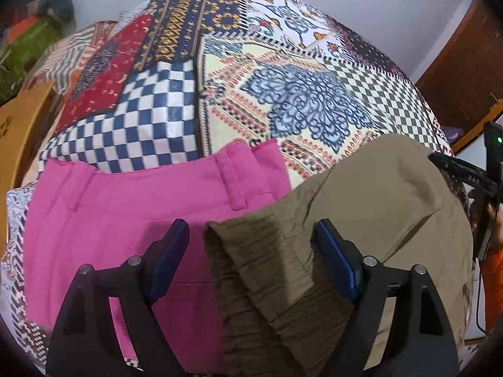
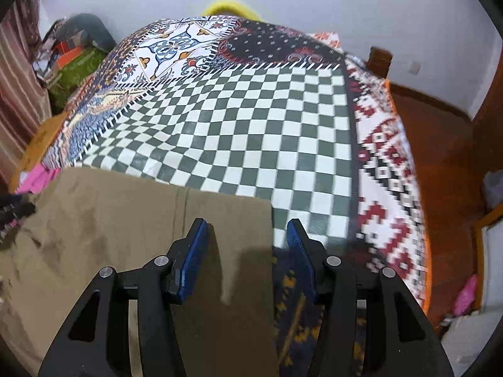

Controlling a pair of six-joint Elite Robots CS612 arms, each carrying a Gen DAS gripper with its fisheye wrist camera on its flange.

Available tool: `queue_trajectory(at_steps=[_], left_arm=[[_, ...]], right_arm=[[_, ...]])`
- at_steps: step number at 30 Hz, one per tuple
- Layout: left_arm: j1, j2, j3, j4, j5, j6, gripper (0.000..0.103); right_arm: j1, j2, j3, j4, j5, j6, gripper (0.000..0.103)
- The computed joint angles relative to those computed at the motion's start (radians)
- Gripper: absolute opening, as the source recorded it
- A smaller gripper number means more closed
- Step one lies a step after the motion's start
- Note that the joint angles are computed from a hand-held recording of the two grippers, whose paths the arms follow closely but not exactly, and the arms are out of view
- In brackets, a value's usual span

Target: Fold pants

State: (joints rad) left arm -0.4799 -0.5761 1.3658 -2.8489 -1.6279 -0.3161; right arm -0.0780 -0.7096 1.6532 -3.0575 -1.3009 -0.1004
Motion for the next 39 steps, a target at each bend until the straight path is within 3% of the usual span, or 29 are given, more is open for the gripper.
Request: queue_trajectory(at_steps=[4,6,10,15,19,25,30,39], left_arm=[[-0.004,0.006,-0.014,0.027,-0.01,0.032,0.079],[0.003,0.009,-0.019,0.032,-0.045,0.03,0.073],[0.002,0.0,0.0,-0.001,-0.034,0.036,0.06],[-0.011,-0.025,0.039,-0.05,0.015,0.086,0.05],[-0.031,-0.041,0.054,-0.085,0.111,0.101,0.049],[-0.035,-0.037,0.023,-0.072,0.17,0.081,0.049],[-0.036,-0.051,0.019,-0.066,0.17,0.057,0.048],[-0.049,-0.149,0.123,-0.159,0.157,0.081,0.048]], right_arm=[[0.003,0.01,-0.01,0.002,0.015,0.001,0.048],[0.009,0.011,-0.013,0.009,0.004,-0.016,0.04],[0.02,0.012,-0.016,0.003,-0.036,-0.036,0.017],[0.011,0.009,0.003,-0.054,-0.009,-0.019,0.005],[0.025,0.003,0.019,-0.132,-0.073,-0.04,0.005],[0.034,-0.007,0.029,-0.222,-0.148,-0.035,0.004],[0.028,-0.034,0.034,-0.245,-0.145,0.01,0.004],[0.017,-0.111,0.123,-0.351,-0.106,0.069,0.004]])
